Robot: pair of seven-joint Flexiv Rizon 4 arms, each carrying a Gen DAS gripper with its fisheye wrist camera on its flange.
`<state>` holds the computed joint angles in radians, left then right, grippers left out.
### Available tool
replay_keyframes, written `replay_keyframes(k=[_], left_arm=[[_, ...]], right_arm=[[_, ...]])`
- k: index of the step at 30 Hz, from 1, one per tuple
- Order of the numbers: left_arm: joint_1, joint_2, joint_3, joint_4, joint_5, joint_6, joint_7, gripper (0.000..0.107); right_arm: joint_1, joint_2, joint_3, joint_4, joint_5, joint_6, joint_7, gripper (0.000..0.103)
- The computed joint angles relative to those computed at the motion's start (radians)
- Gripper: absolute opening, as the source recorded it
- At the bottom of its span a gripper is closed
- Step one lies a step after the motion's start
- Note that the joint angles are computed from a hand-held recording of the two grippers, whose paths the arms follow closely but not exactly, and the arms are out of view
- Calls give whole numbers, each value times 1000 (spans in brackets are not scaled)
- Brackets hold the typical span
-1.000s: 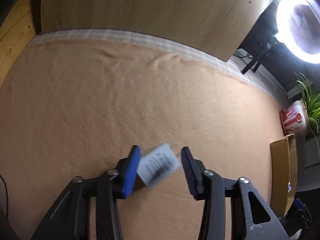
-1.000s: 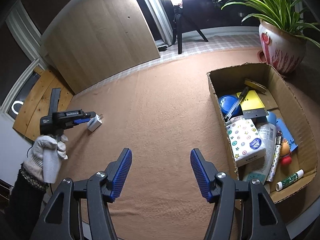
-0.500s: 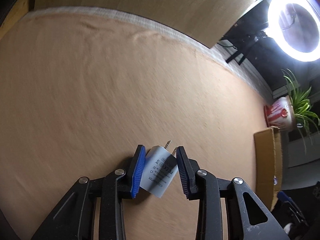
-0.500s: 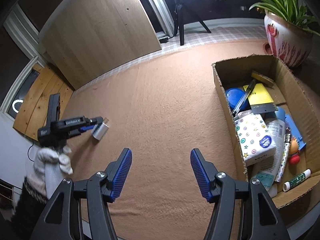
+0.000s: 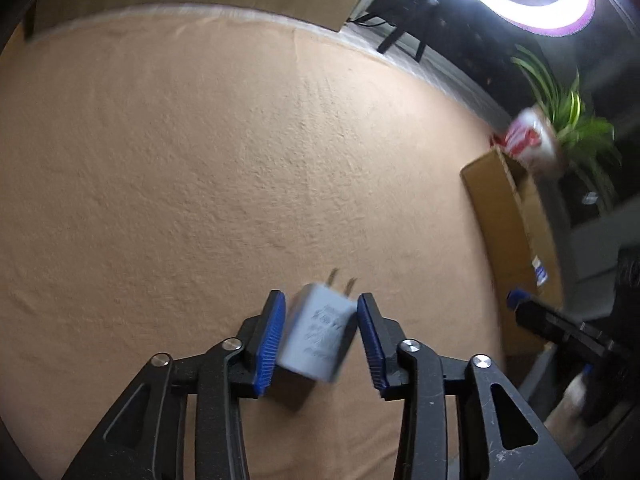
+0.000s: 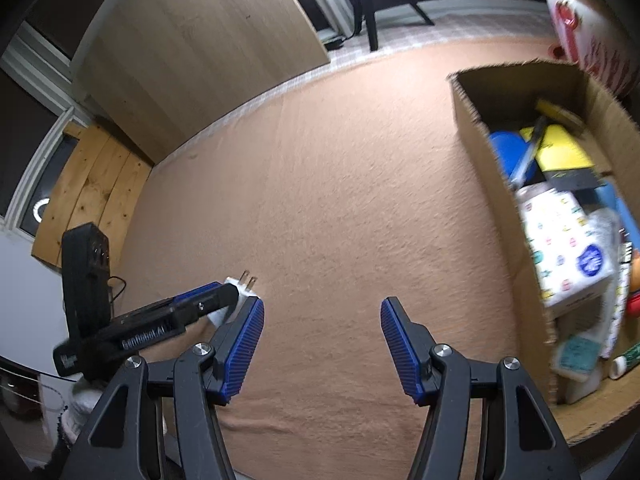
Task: Organize objects
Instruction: 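Grasp the white USB charger with the left tool, then the right tool, then carry the charger with the right tool into the box and release it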
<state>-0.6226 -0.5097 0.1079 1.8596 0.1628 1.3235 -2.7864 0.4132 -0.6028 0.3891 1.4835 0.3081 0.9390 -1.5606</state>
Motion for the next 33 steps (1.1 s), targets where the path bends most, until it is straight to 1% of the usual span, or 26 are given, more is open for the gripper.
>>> replay_keyframes(k=[3,5,7,8,11,18,23,27,30,33], left_arm=[[32,11,-56,44,-32,56,46,41],[25,11,-60,48,-41,60,71,40],[19,9,-68,54,-54,73,89,40],[18,5,-74,54,-63,80,100,40],[-37,2,-23,34,-51,53,77,40],[-43,-19,-15,9,-48,50,83,40],[-35,-26,-27,-4,-48,43,106,40],[-55,-26,-14,-21,-39,18,103,40],[-45,-27,-32,-18,-50,41,100,40],[-61,-32,-24,-64,-41,6,109,40]], right_arm=[[-3,-22,17,-28,21,-35,-4,56],[2,-40,24,-51,30,-67,-7,48],[6,-64,33,-83,42,-107,-13,43],[11,-73,31,-97,44,-122,-12,42],[21,-107,36,-144,59,-173,-22,42],[47,-163,31,-235,84,-275,-37,39],[56,-183,29,-269,106,-328,-51,28],[72,-159,9,-241,95,-299,-51,28],[63,-136,9,-215,101,-273,-53,28],[47,-97,8,-170,112,-227,-61,28]])
